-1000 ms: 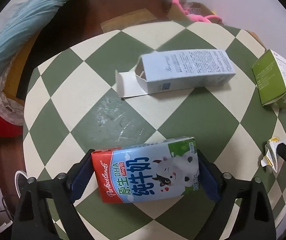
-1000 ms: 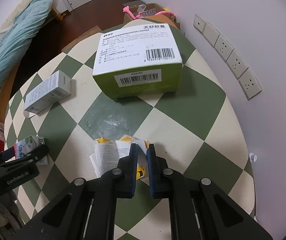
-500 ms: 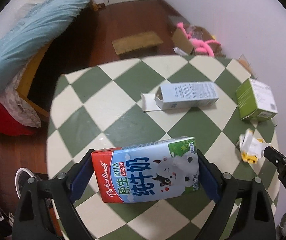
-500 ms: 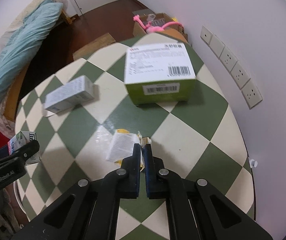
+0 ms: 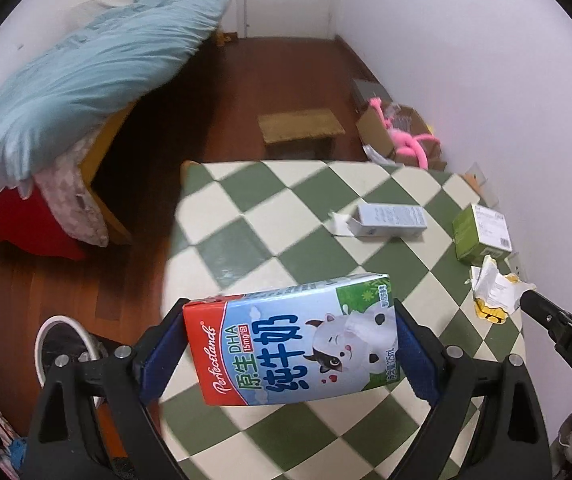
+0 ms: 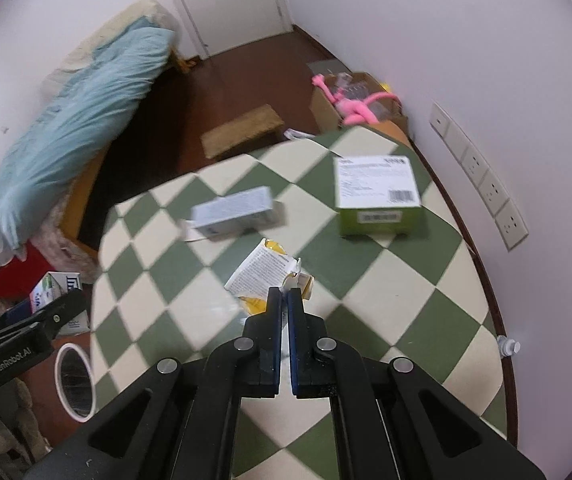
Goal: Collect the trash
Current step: 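Carry the milk carton and wrapper over the bin and open both tools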
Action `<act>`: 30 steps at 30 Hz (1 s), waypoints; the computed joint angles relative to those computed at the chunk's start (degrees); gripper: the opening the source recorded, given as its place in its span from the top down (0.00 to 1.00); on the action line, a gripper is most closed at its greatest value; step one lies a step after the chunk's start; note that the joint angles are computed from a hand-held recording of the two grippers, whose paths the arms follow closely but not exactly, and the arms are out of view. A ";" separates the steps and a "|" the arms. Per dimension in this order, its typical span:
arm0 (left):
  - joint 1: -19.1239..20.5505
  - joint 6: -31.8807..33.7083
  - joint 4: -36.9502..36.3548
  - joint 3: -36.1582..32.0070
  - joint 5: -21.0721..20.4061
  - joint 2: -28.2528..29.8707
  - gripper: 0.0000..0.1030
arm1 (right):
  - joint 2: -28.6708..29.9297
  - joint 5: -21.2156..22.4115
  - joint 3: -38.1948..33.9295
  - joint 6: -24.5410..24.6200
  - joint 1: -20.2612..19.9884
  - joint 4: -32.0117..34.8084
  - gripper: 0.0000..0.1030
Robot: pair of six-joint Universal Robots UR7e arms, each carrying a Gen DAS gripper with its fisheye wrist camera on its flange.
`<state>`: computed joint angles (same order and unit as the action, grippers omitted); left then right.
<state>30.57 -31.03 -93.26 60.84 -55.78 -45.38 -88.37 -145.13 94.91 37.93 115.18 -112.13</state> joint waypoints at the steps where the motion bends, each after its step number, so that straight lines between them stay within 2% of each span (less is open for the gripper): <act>1: 0.05 0.02 -0.07 0.28 0.45 -0.87 0.09 | 0.83 0.11 -0.65 0.04 0.92 -0.19 0.97; 9: 1.01 0.11 1.84 1.65 7.34 -9.45 0.09 | 10.49 3.14 -6.12 -3.51 6.90 -6.48 0.97; 17: 4.22 -2.26 6.41 4.59 13.38 -18.95 0.09 | 25.35 11.35 -14.78 -9.32 10.63 -13.12 0.97; 21: 7.36 -4.56 9.01 7.39 14.92 -23.80 0.09 | 34.16 16.66 -20.63 -10.72 11.61 -13.09 0.97; 25: 12.28 -8.49 12.97 9.62 15.53 -27.55 0.09 | 42.38 21.31 -26.10 -11.41 11.43 -11.31 0.97; 30: 20.92 -10.64 14.47 10.53 11.86 -29.12 0.09 | 53.56 26.32 -34.67 -11.42 10.02 -6.28 0.97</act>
